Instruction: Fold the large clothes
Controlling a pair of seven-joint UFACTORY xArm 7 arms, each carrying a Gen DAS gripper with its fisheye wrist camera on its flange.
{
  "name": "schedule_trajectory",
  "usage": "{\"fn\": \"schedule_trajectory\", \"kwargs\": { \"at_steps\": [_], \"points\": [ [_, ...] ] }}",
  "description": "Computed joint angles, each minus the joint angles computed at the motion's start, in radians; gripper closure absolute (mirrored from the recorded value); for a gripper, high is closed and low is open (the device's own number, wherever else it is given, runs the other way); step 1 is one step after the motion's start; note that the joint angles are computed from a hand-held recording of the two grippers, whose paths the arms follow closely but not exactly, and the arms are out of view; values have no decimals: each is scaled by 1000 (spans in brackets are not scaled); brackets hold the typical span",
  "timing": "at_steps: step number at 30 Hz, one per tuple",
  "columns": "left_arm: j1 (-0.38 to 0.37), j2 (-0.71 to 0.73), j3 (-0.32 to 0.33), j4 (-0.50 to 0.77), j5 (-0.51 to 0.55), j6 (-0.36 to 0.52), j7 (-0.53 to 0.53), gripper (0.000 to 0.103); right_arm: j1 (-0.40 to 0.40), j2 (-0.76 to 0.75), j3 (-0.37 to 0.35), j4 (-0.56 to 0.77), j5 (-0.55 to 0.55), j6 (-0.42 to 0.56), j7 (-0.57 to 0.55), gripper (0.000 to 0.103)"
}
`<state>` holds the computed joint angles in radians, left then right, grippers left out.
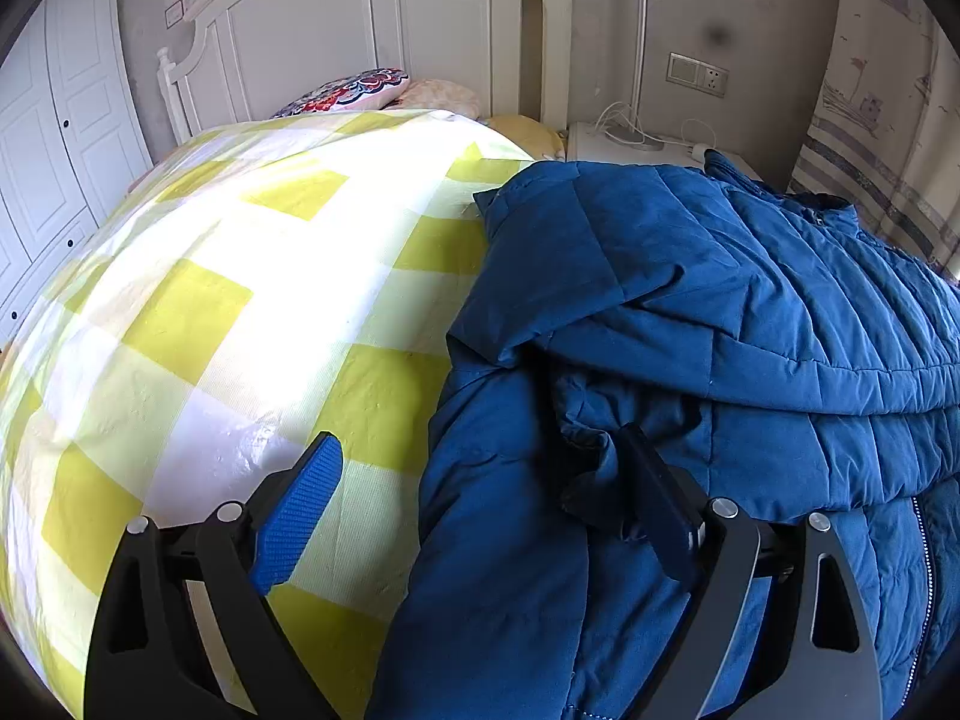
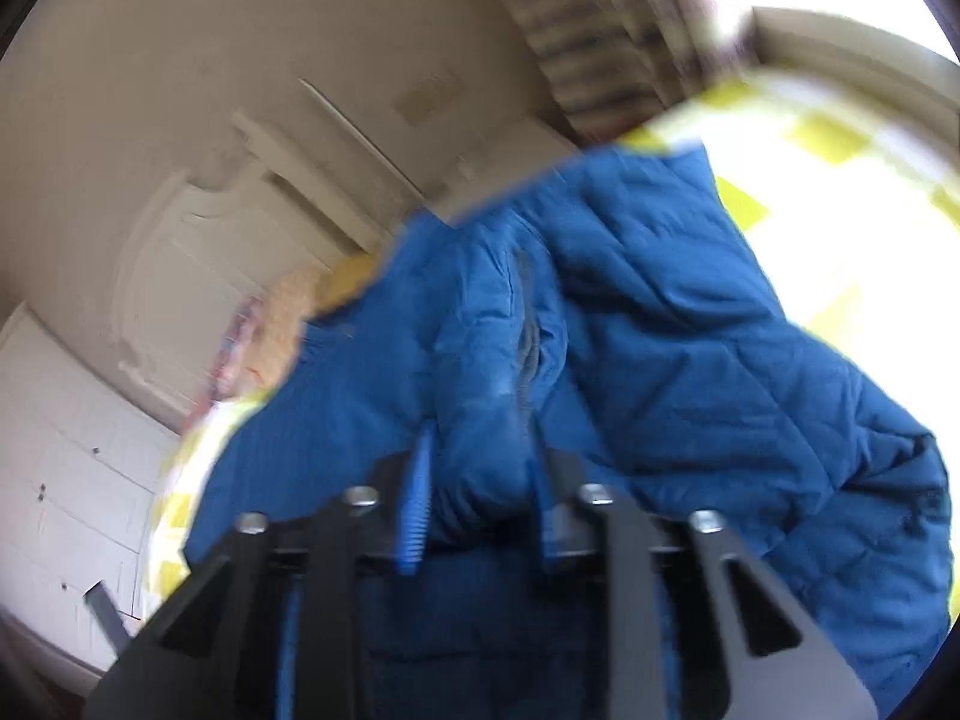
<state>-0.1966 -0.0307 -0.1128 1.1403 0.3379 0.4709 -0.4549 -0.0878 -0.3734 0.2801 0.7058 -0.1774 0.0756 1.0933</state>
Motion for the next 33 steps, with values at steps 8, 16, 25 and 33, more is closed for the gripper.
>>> {"fn": "schedule_trajectory", "kwargs": {
  "at_steps": [8,16,25,33],
  "points": [
    [0,1,2,-1,-18,-3,8,14,3,-263,67,-161,33,43,53,83],
    [2,1,3,-2,-26,-5,12,12,-42,-344,118,-169,27,168,119,54],
    [3,-3,3,-6,-24,-4,10,12,-182,-159,324,147,-306,434,4,52],
    [53,-111,-4,-110,108,-172,-182,17,-82,8,272,189,-382,561,-28,50]
  ]
}}
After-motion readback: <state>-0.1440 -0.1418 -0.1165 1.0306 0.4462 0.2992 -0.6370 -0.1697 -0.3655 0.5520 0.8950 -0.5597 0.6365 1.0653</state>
